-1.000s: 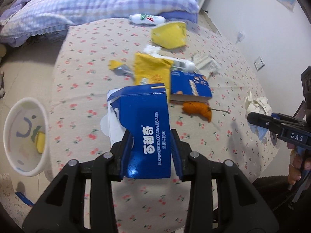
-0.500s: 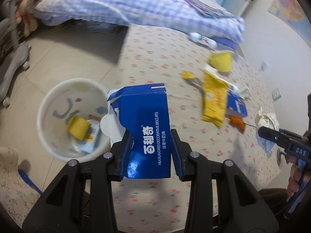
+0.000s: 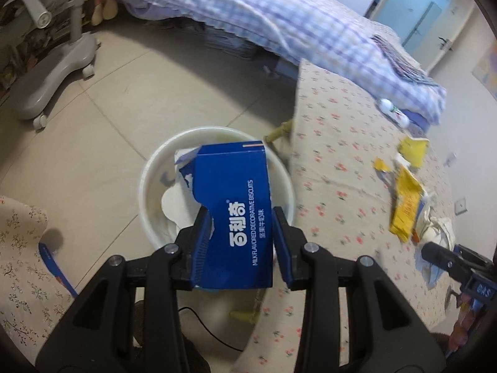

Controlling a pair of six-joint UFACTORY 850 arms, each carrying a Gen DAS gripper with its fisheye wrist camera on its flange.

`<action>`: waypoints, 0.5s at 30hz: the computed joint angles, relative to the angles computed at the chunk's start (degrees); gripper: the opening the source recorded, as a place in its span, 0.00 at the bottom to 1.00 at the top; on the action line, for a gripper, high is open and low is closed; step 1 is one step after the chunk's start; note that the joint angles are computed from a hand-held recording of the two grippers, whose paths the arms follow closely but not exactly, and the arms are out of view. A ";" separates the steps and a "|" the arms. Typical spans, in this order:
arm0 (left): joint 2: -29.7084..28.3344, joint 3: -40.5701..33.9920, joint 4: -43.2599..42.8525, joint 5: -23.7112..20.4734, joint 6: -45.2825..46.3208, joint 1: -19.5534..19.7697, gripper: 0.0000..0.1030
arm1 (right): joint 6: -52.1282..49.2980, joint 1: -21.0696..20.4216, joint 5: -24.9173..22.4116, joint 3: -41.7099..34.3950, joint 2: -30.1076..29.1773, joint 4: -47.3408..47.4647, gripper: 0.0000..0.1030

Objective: Collect trash
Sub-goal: 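Carry box and tissue to the wastebasket and release both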

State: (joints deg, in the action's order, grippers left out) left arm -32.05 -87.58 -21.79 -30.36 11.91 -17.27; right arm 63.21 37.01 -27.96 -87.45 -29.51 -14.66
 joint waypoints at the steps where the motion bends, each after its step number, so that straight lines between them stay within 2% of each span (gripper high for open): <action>1: -0.47 -0.61 2.56 -0.48 -2.70 -0.08 0.63 | -0.64 0.01 0.13 -0.87 -0.74 0.48 0.39; 2: -0.58 -0.71 6.21 -0.19 -6.80 -0.27 0.82 | -1.40 0.00 0.19 -2.15 -1.77 1.02 0.39; 3: -0.24 -0.25 8.63 0.64 -9.55 -0.26 0.86 | -2.21 -0.03 0.11 -3.60 -2.92 1.58 0.39; 11: 1.04 1.56 18.11 0.50 -16.24 0.89 0.87 | -9.50 -0.36 -0.30 -12.53 -9.88 7.82 0.40; 15: 1.63 2.69 21.38 0.63 -18.42 1.61 0.90 | -13.37 -0.35 -1.53 -18.59 -14.27 10.70 0.41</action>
